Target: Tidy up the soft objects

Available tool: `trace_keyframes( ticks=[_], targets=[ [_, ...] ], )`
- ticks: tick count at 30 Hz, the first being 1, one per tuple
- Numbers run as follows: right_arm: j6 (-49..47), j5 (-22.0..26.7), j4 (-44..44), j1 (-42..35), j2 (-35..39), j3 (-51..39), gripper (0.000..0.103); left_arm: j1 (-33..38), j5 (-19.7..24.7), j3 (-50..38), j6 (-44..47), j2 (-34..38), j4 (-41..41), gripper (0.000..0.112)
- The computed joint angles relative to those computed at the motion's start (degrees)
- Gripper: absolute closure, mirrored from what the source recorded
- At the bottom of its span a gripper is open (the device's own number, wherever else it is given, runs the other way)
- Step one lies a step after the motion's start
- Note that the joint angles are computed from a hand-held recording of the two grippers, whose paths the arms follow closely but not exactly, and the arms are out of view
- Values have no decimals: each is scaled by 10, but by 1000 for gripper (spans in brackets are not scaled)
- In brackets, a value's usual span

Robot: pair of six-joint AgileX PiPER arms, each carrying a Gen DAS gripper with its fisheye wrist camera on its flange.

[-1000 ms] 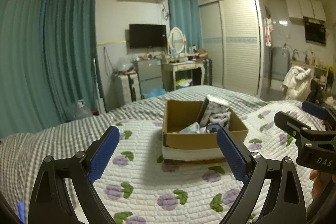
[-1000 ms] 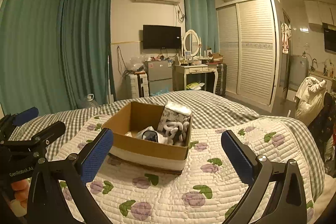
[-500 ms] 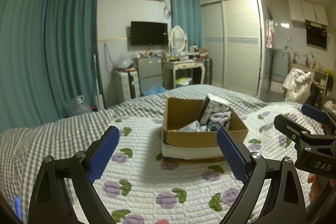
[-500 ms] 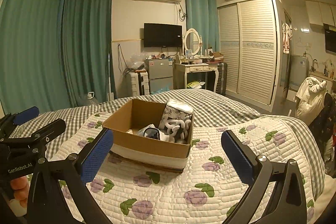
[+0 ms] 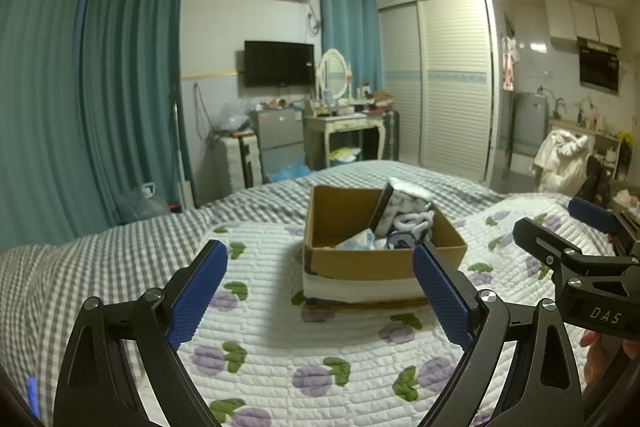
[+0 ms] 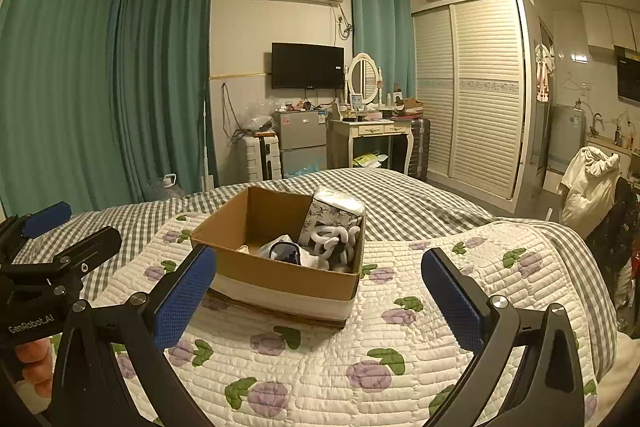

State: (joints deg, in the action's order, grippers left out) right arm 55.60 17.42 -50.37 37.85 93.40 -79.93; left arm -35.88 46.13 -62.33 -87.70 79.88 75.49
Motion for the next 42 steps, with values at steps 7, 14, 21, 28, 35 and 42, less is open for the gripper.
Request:
trace_keyframes(
  ticks=[7,14,21,28,35,42],
  targets=[
    [-2,1,3,1,1,-1,0,-1,1,0,-1,0,0,17],
    [1,1,0,2,3,-1,0,-1,2,-1,0,0,-1,17],
    [0,1,2,3,3,0,0,0,0,0,0,0,-2,17],
    [10,1,-7,4,4,1,0,0,-3,7,-9,-1,4,17],
    [4,1,0,1,2,4,0,-1,-3,8,-9,-1,4,17],
    [11,-1,-6,0,1,6,0,-1,-2,11,-13,-2,5,17]
  ],
)
